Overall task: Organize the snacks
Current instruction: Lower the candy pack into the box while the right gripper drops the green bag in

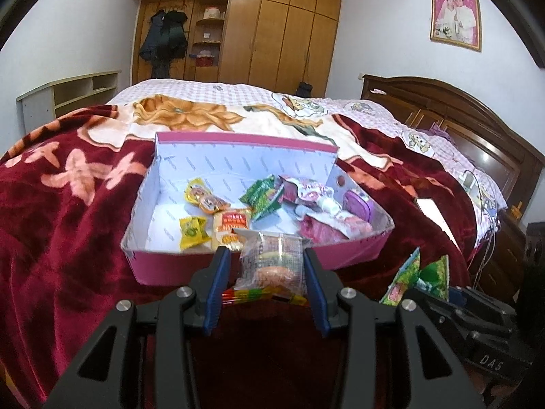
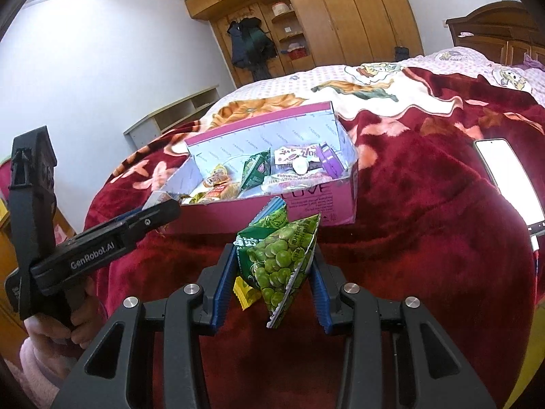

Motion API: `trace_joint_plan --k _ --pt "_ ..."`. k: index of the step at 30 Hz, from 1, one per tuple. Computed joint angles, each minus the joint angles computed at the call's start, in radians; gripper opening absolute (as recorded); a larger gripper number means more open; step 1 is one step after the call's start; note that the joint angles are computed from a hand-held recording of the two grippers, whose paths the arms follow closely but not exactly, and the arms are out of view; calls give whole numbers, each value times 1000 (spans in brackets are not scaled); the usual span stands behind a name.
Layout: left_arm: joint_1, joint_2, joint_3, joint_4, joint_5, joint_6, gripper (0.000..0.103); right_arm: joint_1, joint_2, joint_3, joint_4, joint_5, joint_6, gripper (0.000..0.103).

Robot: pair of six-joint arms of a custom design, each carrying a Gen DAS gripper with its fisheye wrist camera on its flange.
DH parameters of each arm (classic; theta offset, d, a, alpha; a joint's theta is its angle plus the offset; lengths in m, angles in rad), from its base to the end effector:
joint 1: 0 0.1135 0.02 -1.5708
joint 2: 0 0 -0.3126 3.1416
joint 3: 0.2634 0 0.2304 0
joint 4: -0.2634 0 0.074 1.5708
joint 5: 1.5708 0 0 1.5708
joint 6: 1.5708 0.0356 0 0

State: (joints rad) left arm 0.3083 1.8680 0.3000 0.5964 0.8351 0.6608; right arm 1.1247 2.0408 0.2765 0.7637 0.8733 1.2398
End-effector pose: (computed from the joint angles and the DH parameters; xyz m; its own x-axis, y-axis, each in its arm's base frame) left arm 0.2247 0.0438 0.1093 -0.5017 0.2725 -0.8210 0.6367 0.7588 -0.1372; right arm 0.1238 0.1957 0.0808 -0.4972 0.3683 -0.7856 0.2132 0.9295 0.3008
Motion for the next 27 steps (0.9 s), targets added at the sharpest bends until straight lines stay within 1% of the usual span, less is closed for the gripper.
trace_joint_plan --k 5,8,11,16,24,27 --pt "-11 -27 23 3 2 -36 45 -26 -18 -1 8 -13 -48 42" --pt "-35 -19 40 37 -23 -70 45 -50 -22 -9 35 -29 -79 42" --pt "-60 -5 67 44 -50 -96 45 -65 -27 -9 45 -40 -103 42" --pt "-100 31 94 94 -100 -136 45 -84 -46 1 31 -45 -142 42" --pt "-146 128 155 154 -188 -195 45 -129 -81 30 2 -59 -218 42" --pt "-156 158 184 150 -211 -205 45 -154 -97 50 -15 -64 -259 42"
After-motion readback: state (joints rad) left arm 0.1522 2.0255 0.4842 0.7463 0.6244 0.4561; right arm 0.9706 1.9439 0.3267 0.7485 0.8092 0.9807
